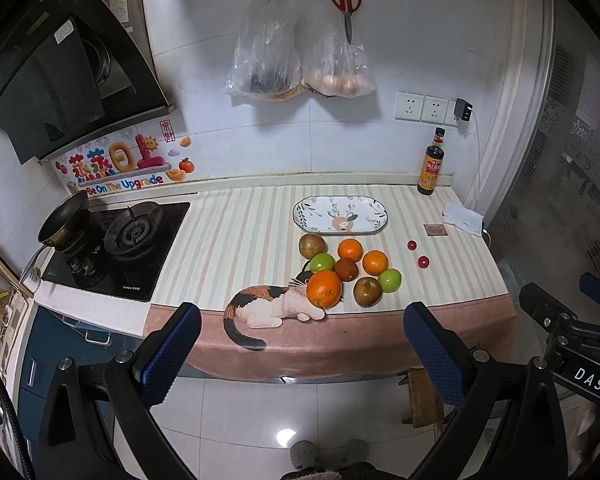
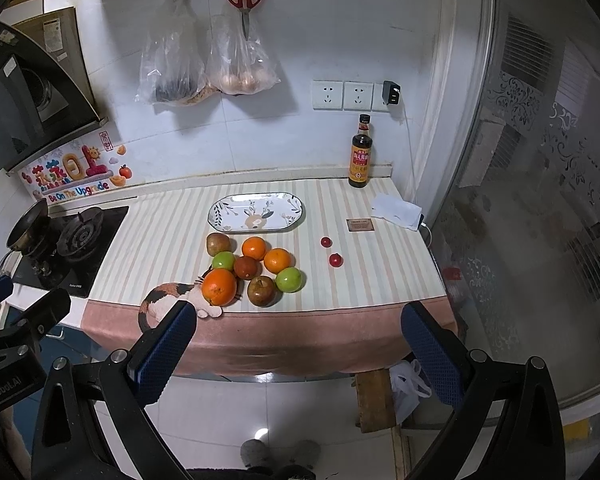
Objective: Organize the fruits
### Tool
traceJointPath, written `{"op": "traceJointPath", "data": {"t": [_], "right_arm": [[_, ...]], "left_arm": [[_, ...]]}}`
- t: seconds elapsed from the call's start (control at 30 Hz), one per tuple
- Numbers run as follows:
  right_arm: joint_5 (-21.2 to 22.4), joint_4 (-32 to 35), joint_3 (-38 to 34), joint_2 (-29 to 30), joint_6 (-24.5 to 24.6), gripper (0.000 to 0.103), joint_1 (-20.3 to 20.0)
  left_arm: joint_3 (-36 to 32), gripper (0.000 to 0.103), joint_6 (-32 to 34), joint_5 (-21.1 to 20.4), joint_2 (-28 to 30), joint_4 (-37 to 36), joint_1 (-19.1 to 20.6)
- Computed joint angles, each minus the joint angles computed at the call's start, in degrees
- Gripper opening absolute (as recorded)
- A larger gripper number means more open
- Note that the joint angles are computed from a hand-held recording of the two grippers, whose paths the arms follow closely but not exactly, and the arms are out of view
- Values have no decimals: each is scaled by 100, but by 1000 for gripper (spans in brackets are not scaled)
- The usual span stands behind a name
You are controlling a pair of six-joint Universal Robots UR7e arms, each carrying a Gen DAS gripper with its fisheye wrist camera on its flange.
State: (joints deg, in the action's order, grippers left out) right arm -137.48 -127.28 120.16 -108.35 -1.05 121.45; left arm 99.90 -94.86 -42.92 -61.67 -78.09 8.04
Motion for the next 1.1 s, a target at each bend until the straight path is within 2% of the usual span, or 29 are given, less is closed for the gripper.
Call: {"op": "traceJointPath", "data": {"t": [0.9,1.1], "right_arm": [[10,152,3,-70,124,103,149],[74,7,49,-95,127,103,131]], "left_arm": [[-75,103,-50,37,7,72,-2],[-17,103,-141,137,-31,87,-21]]}}
